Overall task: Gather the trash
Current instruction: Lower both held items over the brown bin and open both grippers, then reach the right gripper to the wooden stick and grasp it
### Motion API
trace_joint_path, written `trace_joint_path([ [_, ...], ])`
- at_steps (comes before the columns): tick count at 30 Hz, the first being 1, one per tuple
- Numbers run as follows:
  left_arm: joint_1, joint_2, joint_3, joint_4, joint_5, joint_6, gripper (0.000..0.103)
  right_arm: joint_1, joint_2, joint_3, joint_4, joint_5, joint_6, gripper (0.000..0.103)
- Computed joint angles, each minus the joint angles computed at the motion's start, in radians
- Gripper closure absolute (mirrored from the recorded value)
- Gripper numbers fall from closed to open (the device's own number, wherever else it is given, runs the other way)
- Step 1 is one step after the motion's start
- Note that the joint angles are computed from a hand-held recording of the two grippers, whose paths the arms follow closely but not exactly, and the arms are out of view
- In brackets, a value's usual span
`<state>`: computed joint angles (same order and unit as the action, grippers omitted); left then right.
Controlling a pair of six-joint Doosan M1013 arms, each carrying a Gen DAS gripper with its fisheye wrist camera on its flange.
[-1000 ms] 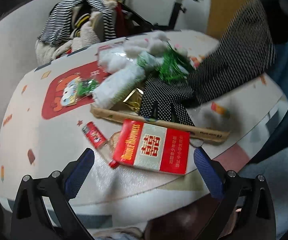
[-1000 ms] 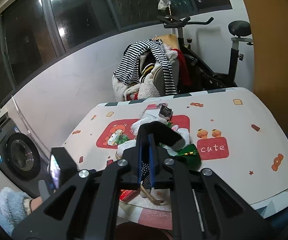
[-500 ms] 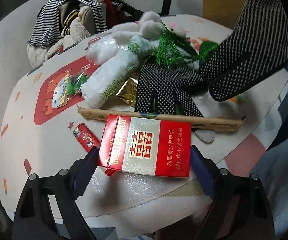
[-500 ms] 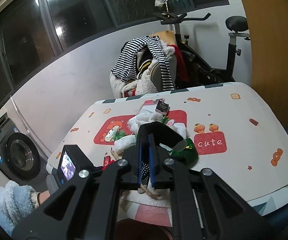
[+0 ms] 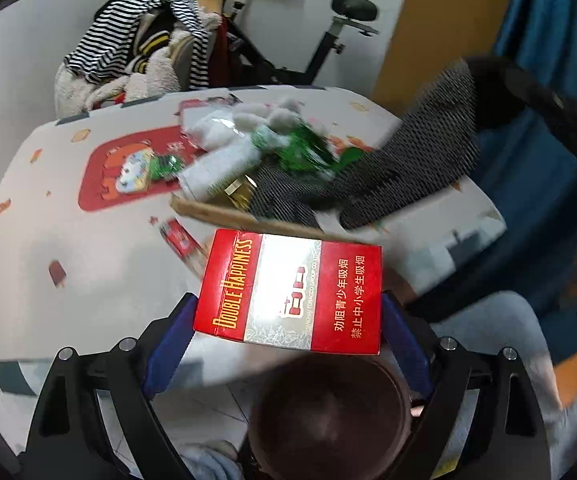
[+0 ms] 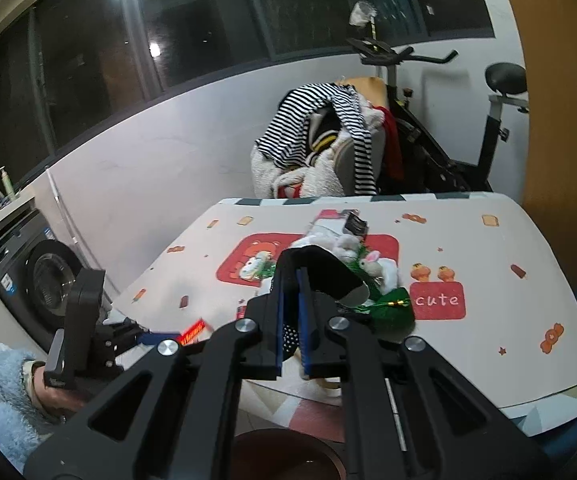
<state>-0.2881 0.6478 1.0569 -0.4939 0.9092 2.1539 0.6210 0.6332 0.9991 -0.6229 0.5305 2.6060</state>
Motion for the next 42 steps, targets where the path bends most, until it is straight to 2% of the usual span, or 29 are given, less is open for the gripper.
trace_joint_path([
  [8,-0.004,-0.044,0.116,-0.036,0.076,0.076,0.016,0.022,-0.025,0.030,0.011,-0.023,-0.034,0.093],
  [12,-0.001,-0.055,0.149,-0.074,0.085,0.088,0.009,0.029,-0.033,0.039,0.065,-0.022,-0.097,0.093],
  [17,0.008,-0.085,0.187,-0.092,0.008,0.063,0.008,0.036,-0.038,0.045,0.210,-0.014,-0.265,0.093],
  [21,0.022,-0.116,0.216,-0.068,-0.120,-0.048,0.008,0.039,-0.028,0.032,0.372,0.021,-0.430,0.093],
  [24,0.030,-0.133,0.230,-0.019,-0.200,-0.145,0.008,0.042,0.002,-0.007,0.499,0.110,-0.559,0.093],
  [27,0.032,-0.148,0.241,0.073,-0.278,-0.260,0.008,0.042,0.043,-0.053,0.580,0.204,-0.617,0.093],
  [30,0.033,-0.150,0.237,0.156,-0.313,-0.349,0.007,0.039,0.082,-0.089,0.645,0.281,-0.631,0.093],
  [33,0.033,-0.144,0.227,0.209,-0.315,-0.411,0.007,0.036,0.118,-0.126,0.671,0.346,-0.622,0.092],
  [36,0.036,-0.141,0.229,0.220,-0.314,-0.430,0.007,0.034,0.145,-0.149,0.676,0.381,-0.573,0.075],
  [38,0.038,-0.139,0.228,0.209,-0.306,-0.428,0.007,0.034,0.148,-0.145,0.664,0.370,-0.544,0.043],
  [39,0.037,-0.137,0.228,0.205,-0.303,-0.428,0.007,0.036,0.146,-0.140,0.639,0.356,-0.525,0.040],
  [42,0.040,-0.138,0.229,0.193,-0.301,-0.427,0.007,0.029,0.138,-0.122,0.603,0.307,-0.495,0.040],
])
